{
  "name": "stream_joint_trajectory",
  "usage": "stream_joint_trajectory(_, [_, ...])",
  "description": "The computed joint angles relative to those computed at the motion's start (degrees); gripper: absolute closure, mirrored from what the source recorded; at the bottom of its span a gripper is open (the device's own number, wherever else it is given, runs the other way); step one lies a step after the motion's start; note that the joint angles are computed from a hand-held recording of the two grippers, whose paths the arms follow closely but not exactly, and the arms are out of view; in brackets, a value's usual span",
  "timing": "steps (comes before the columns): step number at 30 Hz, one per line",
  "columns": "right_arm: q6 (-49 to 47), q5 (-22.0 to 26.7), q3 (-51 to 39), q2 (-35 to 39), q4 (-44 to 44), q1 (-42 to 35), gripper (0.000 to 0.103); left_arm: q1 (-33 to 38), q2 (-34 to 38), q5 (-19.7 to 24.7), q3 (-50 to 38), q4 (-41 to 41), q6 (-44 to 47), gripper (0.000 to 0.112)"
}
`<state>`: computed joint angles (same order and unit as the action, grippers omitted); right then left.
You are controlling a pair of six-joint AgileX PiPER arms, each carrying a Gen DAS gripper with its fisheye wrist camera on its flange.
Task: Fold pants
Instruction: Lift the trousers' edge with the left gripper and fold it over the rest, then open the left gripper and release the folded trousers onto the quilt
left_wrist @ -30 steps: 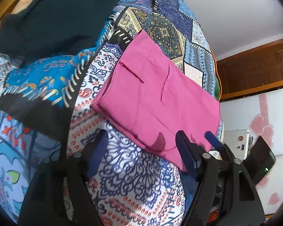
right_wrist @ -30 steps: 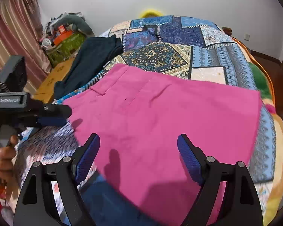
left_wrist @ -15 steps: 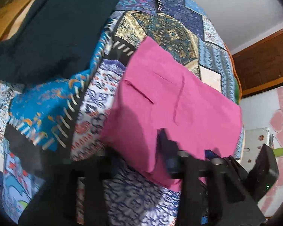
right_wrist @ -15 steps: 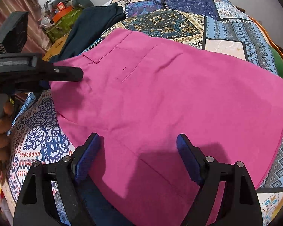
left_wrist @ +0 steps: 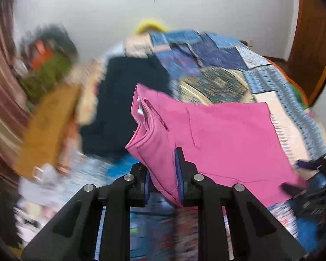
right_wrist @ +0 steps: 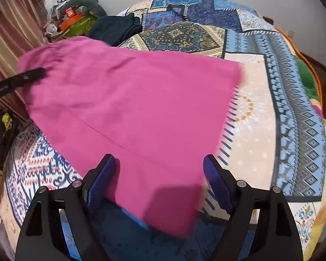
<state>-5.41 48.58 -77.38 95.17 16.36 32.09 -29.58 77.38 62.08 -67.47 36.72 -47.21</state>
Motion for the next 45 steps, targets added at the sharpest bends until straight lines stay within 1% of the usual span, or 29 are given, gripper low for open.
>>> stream_joint_trajectory(2, [0.05, -0.33, 0.57, -0.09, 0.74, -0.40, 0.024, -4.09, -0.82, 3.21, 0.91, 6.26, -2.05, 0.092])
stream_joint_trajectory(4, [-0.04, -0.47, 0.41, 0.66, 2.11, -0.94, 0.024, -6.52, -0.64, 4.75, 0.91, 9.12, -2.05, 0.092])
stream_joint_trajectory(7, [1.11, -1.25, 1.09, 0.44, 1.95, -0.62, 0.024, -8.47, 0.32, 5.05, -0.32, 11.04, -2.25, 0.092])
stream_joint_trajectory(9, [1.50, -1.77, 2.03, -0.33, 1.80, -0.44, 0.024, -8.33, 1.09, 3.35, -2.46, 10.05, -0.91, 0.093])
stream_joint_trajectory(11, [1.65, -1.67, 2.24, -0.48, 2.26, -0.75, 0.024, -7.47, 1.62, 1.07, -5.14, 6.72, 1.22, 0.094])
stream_joint_trajectory(13, [1.87, -1.71, 2.51, -0.71, 2.27, -0.74, 0.024, -5.17, 2.67, -1.87, -8.77, 0.08, 5.54, 0.095])
stream_joint_trajectory(16, [2.22, -1.91, 2.61, -0.85, 1.97, -0.56, 0.024, -1.00, 5.00, -4.95, -13.85, -11.82, 12.80, 0.096])
stream_joint_trajectory(17, [2.27, -1.96, 2.63, -0.87, 1.93, -0.53, 0.024, 0.97, 6.11, -5.69, -15.68, -17.08, 15.99, 0.096])
stream_joint_trajectory(19, [2.31, -2.09, 2.75, -0.96, 1.98, -0.50, 0.024, 2.22, 7.50, -5.56, -17.85, -22.79, 18.97, 0.096])
stream_joint_trajectory(20, [2.17, -2.19, 2.84, -0.99, 2.15, -0.58, 0.024, 3.78, 8.83, -5.60, -19.28, -27.39, 21.72, 0.096])
stream_joint_trajectory(23, [1.69, -2.40, 3.14, -1.07, 2.81, -0.81, 0.024, 6.36, 11.84, -5.57, -21.22, -37.54, 27.21, 0.096])
stream_joint_trajectory(29, [0.92, -2.97, 3.84, -1.26, 4.15, -1.15, 0.024, 6.34, 16.83, -4.80, -23.85, -42.44, 29.11, 0.096])
stream_joint_trajectory(32, [0.54, -3.10, 3.99, -1.26, 4.66, -1.29, 0.024, 5.64, 17.80, -4.26, -23.90, -42.88, 29.86, 0.095])
stream_joint_trajectory(35, [0.32, -3.17, 4.04, -1.27, 4.85, -1.30, 0.024, 4.58, 18.64, -2.52, -24.04, -42.29, 30.18, 0.092])
stream_joint_trajectory(36, [0.27, -3.25, 4.12, -1.29, 4.92, -1.30, 0.024, 4.70, 18.68, -2.09, -23.83, -42.78, 30.79, 0.087])
stream_joint_trajectory(38, [0.25, -3.39, 4.18, -1.27, 5.05, -1.29, 0.024, 5.59, 17.75, -2.18, -22.28, -46.44, 34.24, 0.081])
stream_joint_trajectory(39, [0.29, -3.29, 4.08, -1.20, 4.97, -1.29, 0.024, 5.93, 17.24, -2.10, -21.45, -47.87, 35.95, 0.075])
stream_joint_trajectory(40, [0.31, -3.42, 4.33, -1.38, 5.06, -1.24, 0.024, 5.88, 16.83, -2.12, -21.00, -47.87, 36.45, 0.073])
stream_joint_trajectory(44, [0.31, -3.51, 4.41, -1.48, 5.06, -1.11, 0.024, 5.02, 15.09, -2.05, -20.17, -43.13, 35.22, 0.070])
stream_joint_trajectory(45, [0.25, -3.64, 4.45, -1.58, 5.02, -1.04, 0.024, 5.34, 14.84, -1.93, -20.22, -42.18, 34.75, 0.066])
